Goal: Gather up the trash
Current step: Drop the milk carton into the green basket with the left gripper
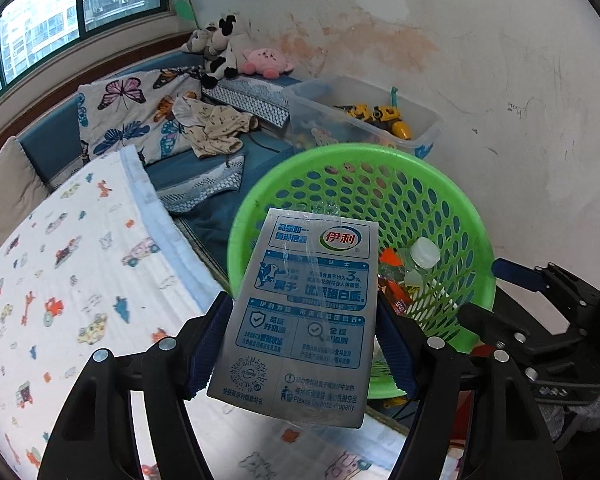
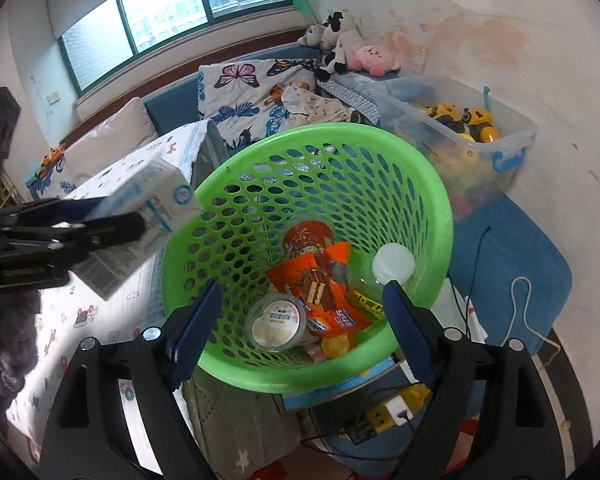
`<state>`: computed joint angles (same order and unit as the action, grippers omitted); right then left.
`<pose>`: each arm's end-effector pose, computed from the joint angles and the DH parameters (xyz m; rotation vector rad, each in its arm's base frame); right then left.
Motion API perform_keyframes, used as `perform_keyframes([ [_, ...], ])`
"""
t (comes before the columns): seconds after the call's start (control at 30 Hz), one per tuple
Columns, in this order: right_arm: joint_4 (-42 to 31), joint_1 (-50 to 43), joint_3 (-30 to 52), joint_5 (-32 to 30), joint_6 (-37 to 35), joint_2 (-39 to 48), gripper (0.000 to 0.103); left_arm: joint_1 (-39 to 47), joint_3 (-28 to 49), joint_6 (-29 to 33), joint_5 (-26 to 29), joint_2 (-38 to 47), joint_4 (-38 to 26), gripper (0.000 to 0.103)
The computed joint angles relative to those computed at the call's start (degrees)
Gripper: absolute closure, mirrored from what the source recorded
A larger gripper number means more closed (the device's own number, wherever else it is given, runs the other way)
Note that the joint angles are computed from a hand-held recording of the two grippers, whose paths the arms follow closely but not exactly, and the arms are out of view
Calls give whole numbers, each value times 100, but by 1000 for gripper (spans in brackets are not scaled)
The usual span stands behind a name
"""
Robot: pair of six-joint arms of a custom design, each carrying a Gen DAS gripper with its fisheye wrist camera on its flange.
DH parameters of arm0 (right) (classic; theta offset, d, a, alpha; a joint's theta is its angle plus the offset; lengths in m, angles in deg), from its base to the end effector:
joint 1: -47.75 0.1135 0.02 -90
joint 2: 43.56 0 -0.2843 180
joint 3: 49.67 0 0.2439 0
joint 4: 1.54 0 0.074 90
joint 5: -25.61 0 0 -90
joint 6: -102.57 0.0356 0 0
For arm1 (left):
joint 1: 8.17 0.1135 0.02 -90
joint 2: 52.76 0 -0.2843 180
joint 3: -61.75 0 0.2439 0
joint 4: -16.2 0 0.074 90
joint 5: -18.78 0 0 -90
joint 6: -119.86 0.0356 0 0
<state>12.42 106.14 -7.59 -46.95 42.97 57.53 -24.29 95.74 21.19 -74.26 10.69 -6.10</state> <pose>0.1540 0.2299 0.1070 -0.4228 2.3120 0.4218 0.1668 -0.0462 0.1618 0.1381 2.4724 -0.1201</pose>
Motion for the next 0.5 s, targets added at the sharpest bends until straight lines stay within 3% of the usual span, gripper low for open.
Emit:
perform_keyframes([
  [0.5, 117, 176, -277, 66, 155, -187, 19, -383, 68, -313, -70, 1165, 887, 35],
])
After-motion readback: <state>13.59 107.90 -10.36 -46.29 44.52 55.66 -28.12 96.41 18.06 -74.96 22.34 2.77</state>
